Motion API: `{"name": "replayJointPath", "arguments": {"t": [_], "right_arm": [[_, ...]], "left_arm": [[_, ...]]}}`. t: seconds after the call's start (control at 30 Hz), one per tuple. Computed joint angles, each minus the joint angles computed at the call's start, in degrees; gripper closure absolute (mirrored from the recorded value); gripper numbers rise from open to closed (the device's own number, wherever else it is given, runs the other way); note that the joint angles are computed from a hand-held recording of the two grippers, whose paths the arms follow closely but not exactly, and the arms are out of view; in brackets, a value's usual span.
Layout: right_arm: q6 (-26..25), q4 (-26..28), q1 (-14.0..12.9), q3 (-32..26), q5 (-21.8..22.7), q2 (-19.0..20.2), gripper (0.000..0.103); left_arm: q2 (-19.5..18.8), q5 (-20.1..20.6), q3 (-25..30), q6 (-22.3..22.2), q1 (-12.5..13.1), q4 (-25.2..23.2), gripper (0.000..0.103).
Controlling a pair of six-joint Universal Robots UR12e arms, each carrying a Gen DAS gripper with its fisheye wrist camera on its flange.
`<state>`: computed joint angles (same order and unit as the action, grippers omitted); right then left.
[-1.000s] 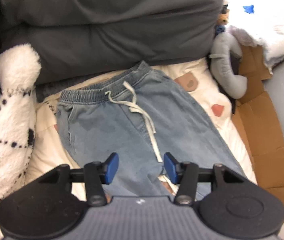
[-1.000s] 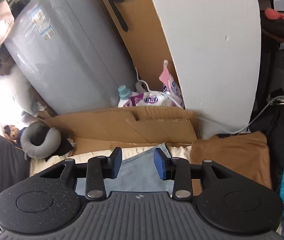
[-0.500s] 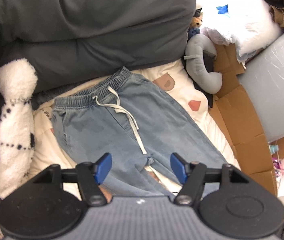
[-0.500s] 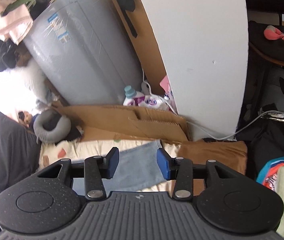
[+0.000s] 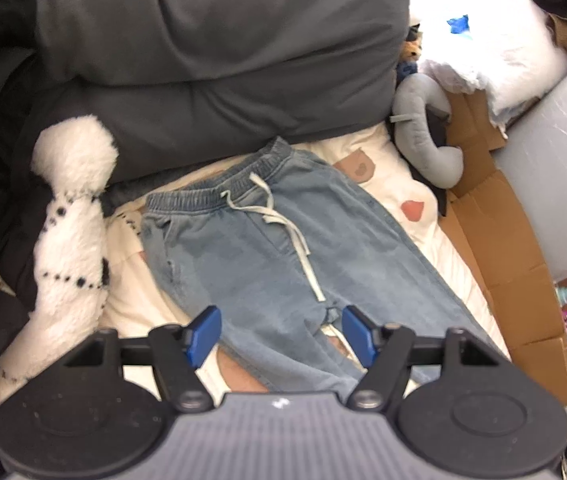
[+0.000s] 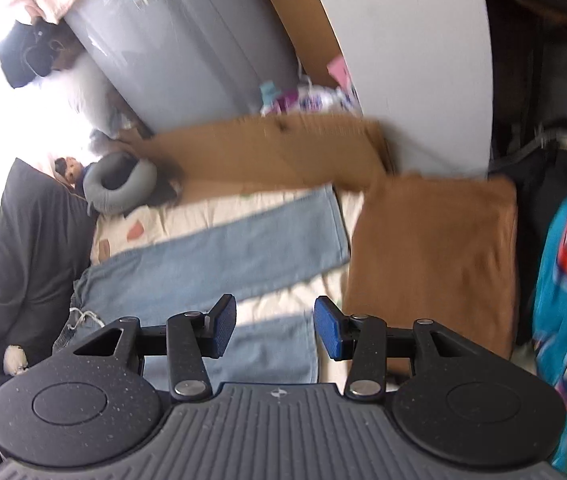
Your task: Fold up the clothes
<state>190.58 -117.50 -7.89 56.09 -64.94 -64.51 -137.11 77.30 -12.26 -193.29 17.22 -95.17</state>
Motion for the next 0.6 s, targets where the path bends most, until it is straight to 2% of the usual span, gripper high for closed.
{"name": "replayJointPath", "arguments": {"t": [0.13,0.2,0.33,0.47,0.6], "right_arm": [[3.03,-2.81,0.88,6.97,-1.41,-2.33,0.052],[4.82,-3.19,1.15,9.58,-1.32,-3.02,0.052],[6.38,-4.8,1.75,13.97,-1.22,-3.79,0.052],[7.48,-5.5,2.65,16.45,-2.87,-3.67,0.052],[9.26,-6.3,3.13,18.48,-3.26,-3.37,0.052]], "left_arm": [[4.54,-0.38,-10.71,2.78,0.36,5.98,0.033],[5.92,-0.77,-14.31,3.37,0.56,7.47,0.033],[8.19,-1.49,-20.88,5.15,0.81,10.56,0.032],[9.89,-2.33,-26.95,4.22,0.97,14.07,0.032],[10.89,-1.98,-31.01,4.17,0.9,15.59,0.032]]}}
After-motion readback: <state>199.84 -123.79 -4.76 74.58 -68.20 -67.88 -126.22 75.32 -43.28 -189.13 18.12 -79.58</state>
